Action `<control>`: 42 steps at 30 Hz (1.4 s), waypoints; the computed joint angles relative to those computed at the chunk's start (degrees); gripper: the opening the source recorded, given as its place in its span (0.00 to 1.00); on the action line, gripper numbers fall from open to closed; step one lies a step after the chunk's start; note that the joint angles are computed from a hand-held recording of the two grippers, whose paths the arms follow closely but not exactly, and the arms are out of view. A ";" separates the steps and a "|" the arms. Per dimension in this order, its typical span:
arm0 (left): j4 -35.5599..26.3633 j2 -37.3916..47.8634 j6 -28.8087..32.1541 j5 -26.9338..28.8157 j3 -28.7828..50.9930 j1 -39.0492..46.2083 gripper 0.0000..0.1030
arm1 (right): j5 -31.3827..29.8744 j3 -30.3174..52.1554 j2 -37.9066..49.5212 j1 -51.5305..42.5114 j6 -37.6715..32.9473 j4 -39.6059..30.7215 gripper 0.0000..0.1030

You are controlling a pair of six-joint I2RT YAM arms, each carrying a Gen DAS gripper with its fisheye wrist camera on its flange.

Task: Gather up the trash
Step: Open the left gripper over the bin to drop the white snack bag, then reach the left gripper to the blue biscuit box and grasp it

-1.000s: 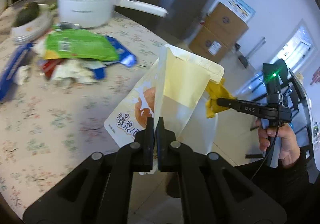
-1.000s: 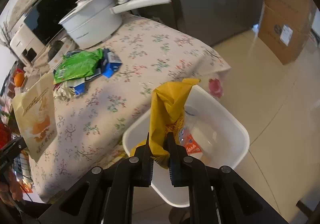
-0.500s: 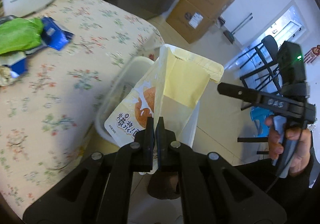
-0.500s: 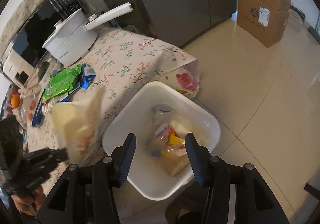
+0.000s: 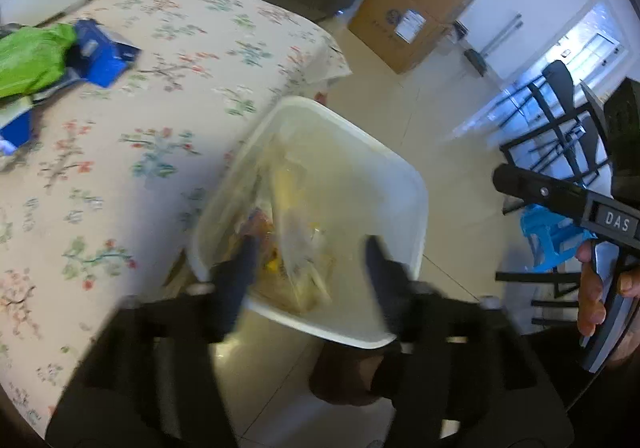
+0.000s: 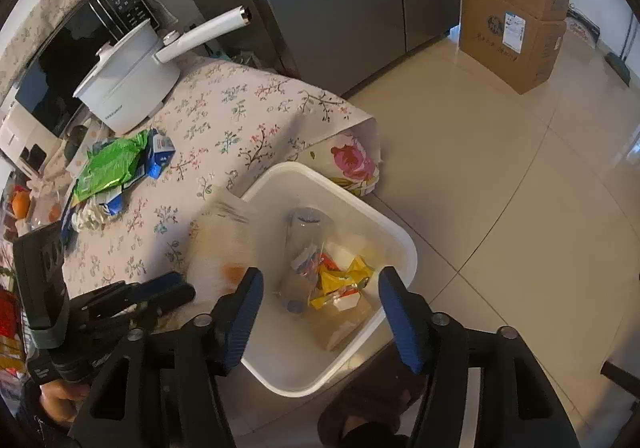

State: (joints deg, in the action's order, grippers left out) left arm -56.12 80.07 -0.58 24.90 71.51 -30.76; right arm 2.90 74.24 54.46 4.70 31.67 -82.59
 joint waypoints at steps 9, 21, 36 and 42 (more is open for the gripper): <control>-6.33 -3.18 5.71 -2.55 2.89 9.35 0.86 | 6.43 2.76 3.54 9.19 5.96 -0.61 0.72; -10.55 -7.05 18.96 -3.00 8.52 30.19 0.99 | 16.15 14.13 19.13 27.18 15.63 0.40 0.86; -5.08 8.26 31.99 -6.19 18.27 57.54 0.99 | 14.39 36.93 44.08 34.50 12.77 2.81 0.86; 1.81 16.71 31.49 -16.41 21.16 52.50 0.97 | 14.05 43.71 49.76 33.69 11.65 3.26 0.86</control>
